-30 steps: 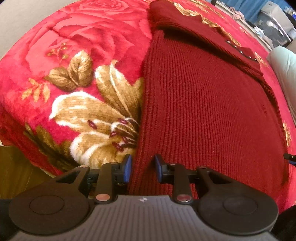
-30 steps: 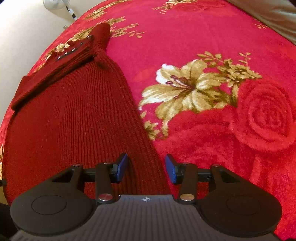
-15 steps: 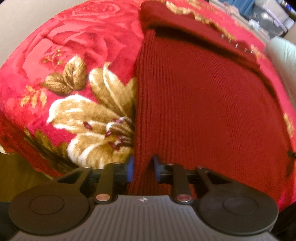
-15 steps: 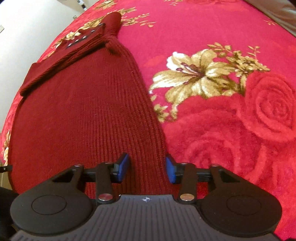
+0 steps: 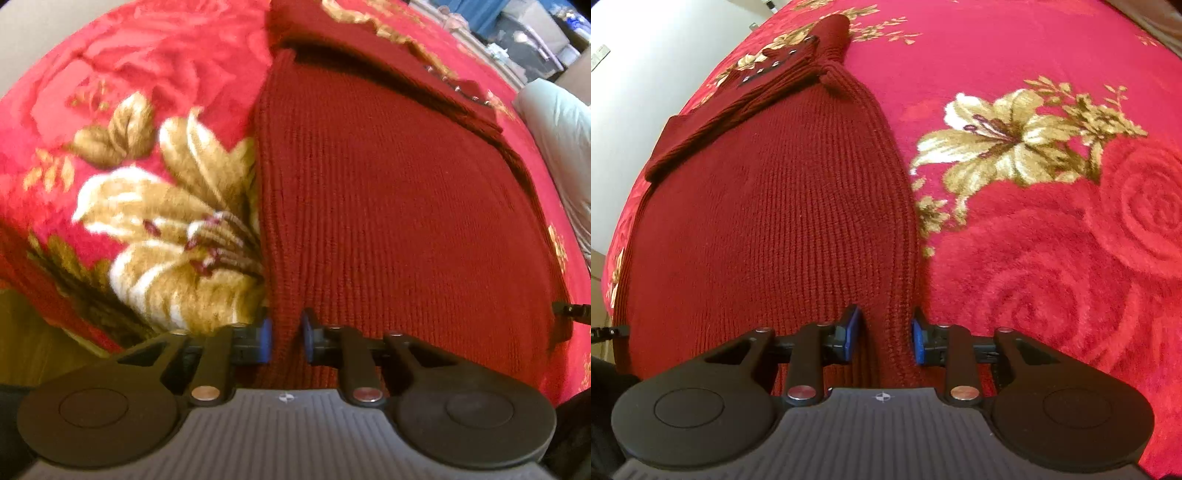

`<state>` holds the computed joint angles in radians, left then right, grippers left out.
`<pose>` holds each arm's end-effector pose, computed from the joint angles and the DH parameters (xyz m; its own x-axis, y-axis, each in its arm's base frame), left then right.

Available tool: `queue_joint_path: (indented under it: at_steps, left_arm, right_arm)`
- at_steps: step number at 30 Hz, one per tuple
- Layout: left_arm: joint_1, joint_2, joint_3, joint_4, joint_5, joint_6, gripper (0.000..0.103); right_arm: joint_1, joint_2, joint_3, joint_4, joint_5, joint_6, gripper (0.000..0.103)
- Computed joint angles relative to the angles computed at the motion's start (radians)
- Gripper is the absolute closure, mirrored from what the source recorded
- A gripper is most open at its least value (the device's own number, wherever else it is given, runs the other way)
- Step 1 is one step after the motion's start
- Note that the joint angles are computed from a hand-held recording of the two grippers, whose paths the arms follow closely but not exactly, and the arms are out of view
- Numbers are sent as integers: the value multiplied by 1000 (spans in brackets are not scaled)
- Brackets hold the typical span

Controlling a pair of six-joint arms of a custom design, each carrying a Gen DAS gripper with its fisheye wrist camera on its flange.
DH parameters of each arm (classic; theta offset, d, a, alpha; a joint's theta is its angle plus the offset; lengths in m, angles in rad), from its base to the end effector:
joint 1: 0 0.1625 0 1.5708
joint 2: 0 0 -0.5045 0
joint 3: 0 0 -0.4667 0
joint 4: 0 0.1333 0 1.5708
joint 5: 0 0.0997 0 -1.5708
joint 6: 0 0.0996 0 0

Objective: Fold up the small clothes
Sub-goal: 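Grasp the sweater side edge with the left tool while the right tool grasps it too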

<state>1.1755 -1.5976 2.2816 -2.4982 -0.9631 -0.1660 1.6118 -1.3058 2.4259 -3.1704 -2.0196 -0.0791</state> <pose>-0.0034 -0.5021 0.3166 -0.8613 0.0385 -0.5067 0.2346 0.9146 -0.3293 0.1091 -0.4612 0.1957 -0.9027 0.0925 0.4202 -0.1080 0.8966 -0.4295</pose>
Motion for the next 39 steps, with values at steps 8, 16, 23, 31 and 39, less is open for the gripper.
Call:
queue_joint_path:
  at_steps: [8, 16, 23, 31, 39]
  left_arm:
    - [8, -4, -12, 62, -35, -51, 85]
    - [-3, -4, -7, 64, -28, -19, 85]
    - [-12, -27, 12, 78, -25, -37, 85]
    - [-19, -23, 16, 49, -1, -49, 89]
    - [-25, -23, 14, 64, 2, -34, 89]
  right_arm:
    - [-1, -3, 8, -23, 14, -20, 81]
    - [12, 22, -6, 9, -21, -43, 74]
    - [10, 16, 1, -1, -7, -48, 78]
    - [21, 29, -1, -27, -16, -66, 87]
    - [9, 17, -1, -31, 17, -46, 86]
